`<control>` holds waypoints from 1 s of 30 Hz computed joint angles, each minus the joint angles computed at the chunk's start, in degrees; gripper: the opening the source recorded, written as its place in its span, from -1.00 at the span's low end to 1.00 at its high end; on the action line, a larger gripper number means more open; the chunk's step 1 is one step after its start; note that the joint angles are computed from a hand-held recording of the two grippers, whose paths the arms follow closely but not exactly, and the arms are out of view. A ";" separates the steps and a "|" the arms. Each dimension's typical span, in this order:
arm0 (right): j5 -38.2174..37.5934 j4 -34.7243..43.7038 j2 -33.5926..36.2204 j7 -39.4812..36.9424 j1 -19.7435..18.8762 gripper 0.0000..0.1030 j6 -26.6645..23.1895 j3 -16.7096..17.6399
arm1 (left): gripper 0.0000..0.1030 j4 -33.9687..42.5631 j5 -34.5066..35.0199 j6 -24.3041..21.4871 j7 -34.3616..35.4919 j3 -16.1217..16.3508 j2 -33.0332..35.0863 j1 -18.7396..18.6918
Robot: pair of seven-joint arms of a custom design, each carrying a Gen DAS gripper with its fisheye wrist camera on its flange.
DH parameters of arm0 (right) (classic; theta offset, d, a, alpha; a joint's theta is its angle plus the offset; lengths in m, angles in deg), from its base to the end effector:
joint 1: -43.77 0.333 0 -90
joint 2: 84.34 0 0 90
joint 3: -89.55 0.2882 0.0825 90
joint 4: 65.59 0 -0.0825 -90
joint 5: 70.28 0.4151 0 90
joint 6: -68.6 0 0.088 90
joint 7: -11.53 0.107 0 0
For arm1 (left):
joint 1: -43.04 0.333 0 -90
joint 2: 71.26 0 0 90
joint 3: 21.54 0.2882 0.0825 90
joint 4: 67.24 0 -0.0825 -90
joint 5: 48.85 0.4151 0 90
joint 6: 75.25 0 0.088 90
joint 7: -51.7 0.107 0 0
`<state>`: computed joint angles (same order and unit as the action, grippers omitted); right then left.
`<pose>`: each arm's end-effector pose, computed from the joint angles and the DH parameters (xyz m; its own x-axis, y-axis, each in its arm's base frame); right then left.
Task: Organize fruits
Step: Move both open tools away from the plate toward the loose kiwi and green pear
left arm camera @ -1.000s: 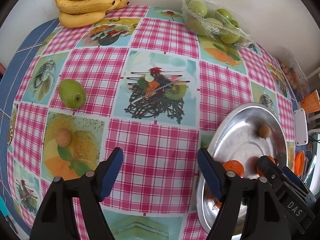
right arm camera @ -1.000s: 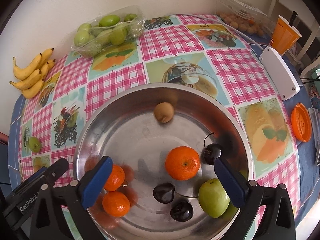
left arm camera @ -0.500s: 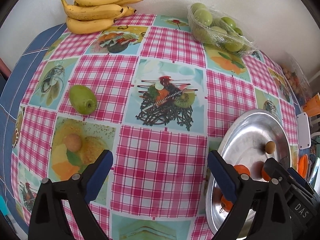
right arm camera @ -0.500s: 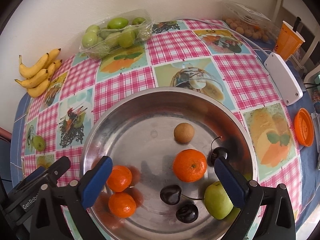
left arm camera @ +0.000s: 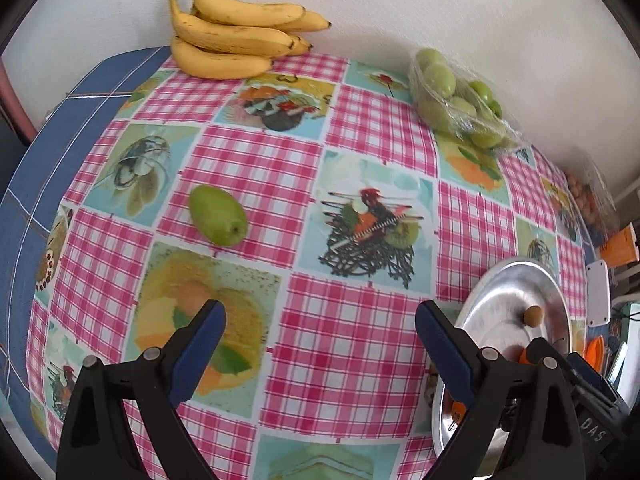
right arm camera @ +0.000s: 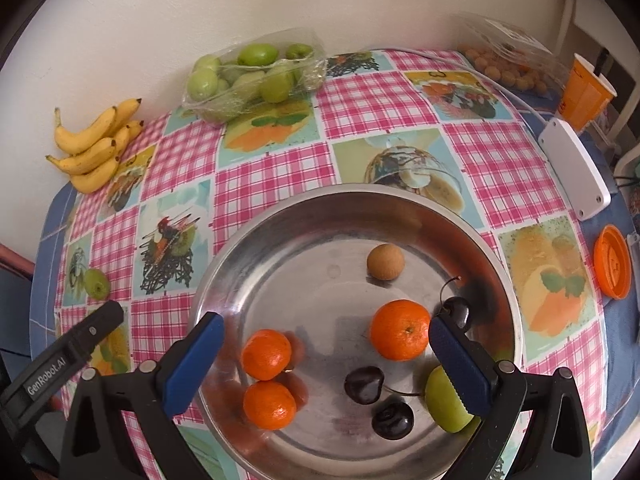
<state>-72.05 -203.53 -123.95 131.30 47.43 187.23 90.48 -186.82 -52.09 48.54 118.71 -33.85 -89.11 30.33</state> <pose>0.4209 0.0330 0.5593 -0.3936 -0.9091 -0.1365 -0.8506 0.4164 -0.3211 0.4815 -0.2376 0.5587 -0.0394 -0.9900 0.1351 -0.9388 -0.0096 -0.3443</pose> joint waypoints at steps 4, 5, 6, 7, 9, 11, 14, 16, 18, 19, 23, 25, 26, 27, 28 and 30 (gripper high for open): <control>-0.97 1.25 1.12 -0.49 1.00 1.00 0.20 1.28 | 0.86 -0.90 -0.76 0.66 -0.40 0.83 -1.24 0.65; -0.81 1.58 1.47 -0.78 1.51 1.00 0.50 1.43 | 0.86 -1.02 -0.70 0.75 -0.48 0.89 -1.42 0.82; -0.64 1.84 1.77 -1.05 2.00 1.00 0.75 1.56 | 0.86 -1.26 -0.74 0.86 -0.40 1.08 -1.75 1.01; -0.41 2.19 2.15 -1.42 2.57 1.00 0.99 1.70 | 0.86 -1.51 -0.94 0.90 -0.18 1.29 -2.03 1.13; 0.25 3.00 3.08 -2.34 3.84 1.00 1.42 1.96 | 0.86 -2.26 -1.83 1.02 0.30 1.92 -2.79 1.39; 0.94 3.65 4.00 -2.70 4.92 1.00 1.84 2.33 | 0.86 -2.96 -2.17 0.99 0.31 2.24 -3.54 1.86; 1.93 4.55 5.37 -3.39 6.45 1.00 2.18 2.71 | 0.86 -4.27 -0.53 0.70 -1.14 2.13 -5.03 3.28; 2.17 5.14 6.19 -3.53 7.22 1.00 2.16 3.16 | 0.86 -4.95 0.09 0.49 -1.38 2.35 -5.72 3.85; 2.20 5.38 6.43 -3.70 7.80 1.00 2.24 3.41 | 0.86 -5.37 0.81 -0.62 -1.69 2.64 -6.09 4.62; 2.30 5.53 6.60 -3.88 8.16 1.00 2.46 3.52 | 0.86 -5.55 1.58 -1.29 -2.17 2.62 -6.23 5.17; 4.60 5.77 7.25 -4.88 10.02 1.00 3.90 3.25 | 0.86 -6.45 3.56 -2.74 -3.25 2.83 -7.01 6.57; 5.56 6.02 7.76 -5.64 10.86 1.00 4.38 3.28 | 0.86 -7.16 3.57 -3.08 -3.72 3.29 -7.50 7.15; 5.74 6.27 8.09 -5.88 11.12 1.00 4.41 3.41 | 0.86 -7.38 3.57 -3.19 -3.92 3.40 -7.65 7.35; 5.87 6.46 8.40 -6.15 11.36 1.00 4.44 3.51 | 0.86 -7.67 3.62 -3.58 -4.30 3.54 -7.85 7.67; 6.20 6.61 8.75 -6.58 11.73 1.00 4.66 3.56 | 0.86 -7.82 3.70 -3.96 -4.61 3.59 -7.91 7.91; 7.07 6.63 9.08 -7.05 12.23 1.00 5.12 3.43 | 0.86 -8.09 3.64 -4.93 -5.12 3.85 -7.92 8.35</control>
